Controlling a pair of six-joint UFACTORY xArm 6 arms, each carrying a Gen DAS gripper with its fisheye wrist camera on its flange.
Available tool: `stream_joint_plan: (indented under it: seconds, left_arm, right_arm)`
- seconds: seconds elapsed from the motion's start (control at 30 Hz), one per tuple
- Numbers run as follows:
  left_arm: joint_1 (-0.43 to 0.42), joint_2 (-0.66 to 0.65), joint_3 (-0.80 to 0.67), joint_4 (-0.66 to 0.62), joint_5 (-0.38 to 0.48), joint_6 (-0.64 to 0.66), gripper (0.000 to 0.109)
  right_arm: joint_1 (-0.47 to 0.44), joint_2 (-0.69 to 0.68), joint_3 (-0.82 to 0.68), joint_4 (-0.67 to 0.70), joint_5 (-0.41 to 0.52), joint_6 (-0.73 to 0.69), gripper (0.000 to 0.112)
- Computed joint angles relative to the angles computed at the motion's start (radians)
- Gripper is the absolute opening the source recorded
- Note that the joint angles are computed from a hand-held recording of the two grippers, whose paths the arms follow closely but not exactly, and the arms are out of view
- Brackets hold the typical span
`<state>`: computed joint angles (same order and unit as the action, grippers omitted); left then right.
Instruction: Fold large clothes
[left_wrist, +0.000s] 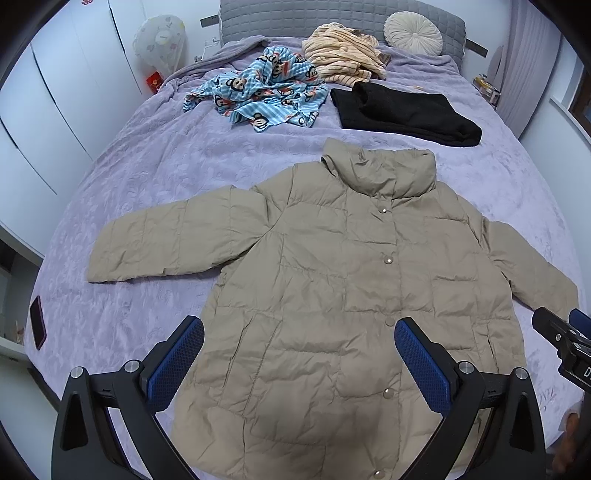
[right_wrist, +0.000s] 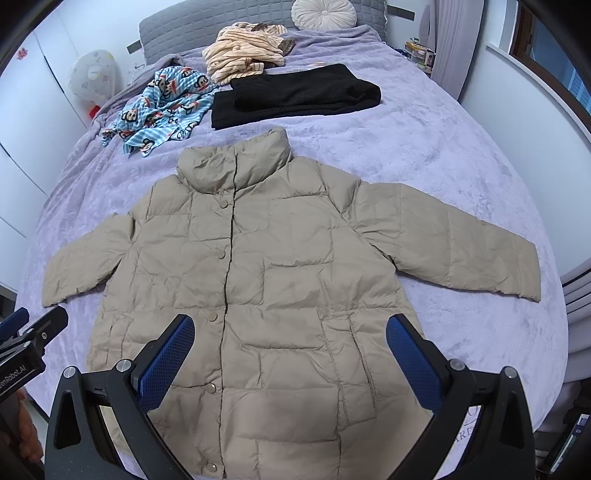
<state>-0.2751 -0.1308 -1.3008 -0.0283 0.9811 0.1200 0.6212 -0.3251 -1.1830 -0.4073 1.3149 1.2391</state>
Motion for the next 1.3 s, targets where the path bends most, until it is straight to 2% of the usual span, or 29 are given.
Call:
stream_joint_plan:
  seconds: [1.3]
  left_arm:
    - [0.0,-0.005,0.006,0.006,0.008,-0.002,0.103]
  right_arm:
    - [0.004,0.008,-0.006,-0.003,-0.003,0.004,0.103]
